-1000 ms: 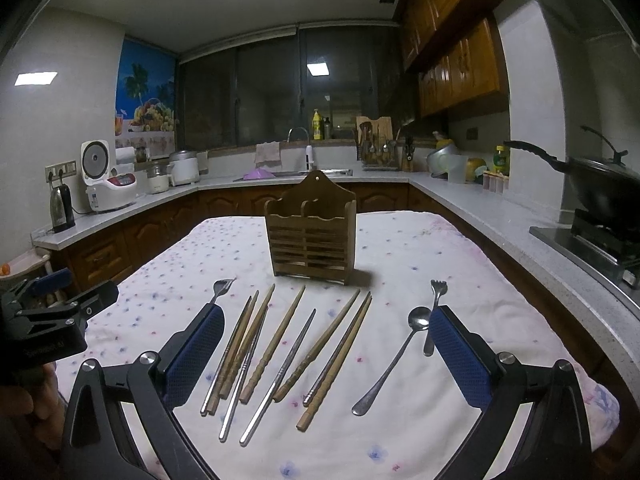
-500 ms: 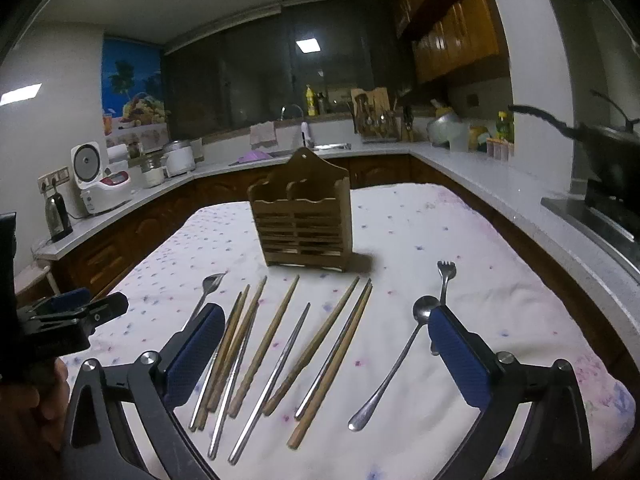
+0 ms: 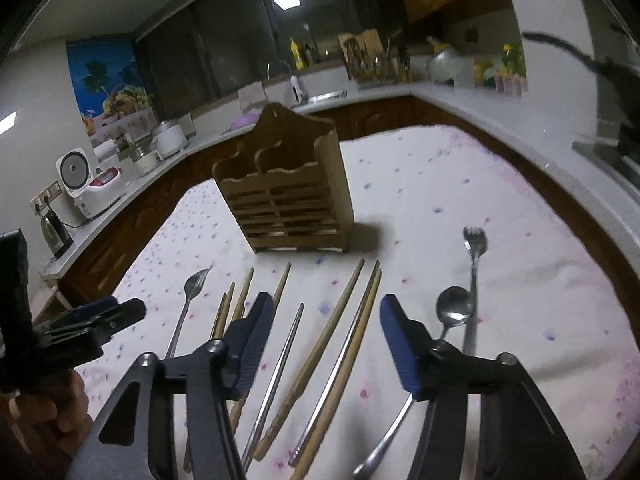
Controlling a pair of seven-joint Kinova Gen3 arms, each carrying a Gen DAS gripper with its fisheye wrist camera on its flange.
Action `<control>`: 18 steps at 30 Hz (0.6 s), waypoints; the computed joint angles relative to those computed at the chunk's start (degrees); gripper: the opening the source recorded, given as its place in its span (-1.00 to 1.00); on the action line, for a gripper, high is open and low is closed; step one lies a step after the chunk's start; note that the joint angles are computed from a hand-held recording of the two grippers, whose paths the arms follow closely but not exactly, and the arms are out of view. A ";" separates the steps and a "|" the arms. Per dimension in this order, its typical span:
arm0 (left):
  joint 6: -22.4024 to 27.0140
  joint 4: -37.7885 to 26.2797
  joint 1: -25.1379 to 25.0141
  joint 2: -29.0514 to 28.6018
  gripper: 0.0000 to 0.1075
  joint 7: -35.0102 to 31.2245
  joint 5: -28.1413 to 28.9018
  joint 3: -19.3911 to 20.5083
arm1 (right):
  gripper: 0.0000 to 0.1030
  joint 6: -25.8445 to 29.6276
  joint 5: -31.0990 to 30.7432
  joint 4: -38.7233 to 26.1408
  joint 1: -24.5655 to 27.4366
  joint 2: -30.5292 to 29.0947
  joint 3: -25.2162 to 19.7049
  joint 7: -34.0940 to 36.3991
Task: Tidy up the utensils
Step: 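Lower the right tool onto a wooden chopstick and close its fingers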
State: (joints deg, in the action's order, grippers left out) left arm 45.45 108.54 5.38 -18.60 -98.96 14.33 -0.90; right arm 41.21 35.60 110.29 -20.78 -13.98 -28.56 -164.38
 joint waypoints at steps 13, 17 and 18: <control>6.43 -11.85 -0.50 15.51 0.16 -1.68 1.54 2.91 | -0.47 -4.12 -18.58 -6.40 -3.14 11.08 14.37 20.76; 7.60 -15.20 -0.44 19.25 0.16 -0.81 -0.25 4.35 | -0.47 -3.60 -22.41 -8.80 -3.12 14.27 16.67 25.46; 8.20 -16.20 -0.30 20.32 0.14 -0.35 -1.03 4.69 | -0.47 -2.98 -22.95 -9.48 -3.20 14.88 17.07 26.02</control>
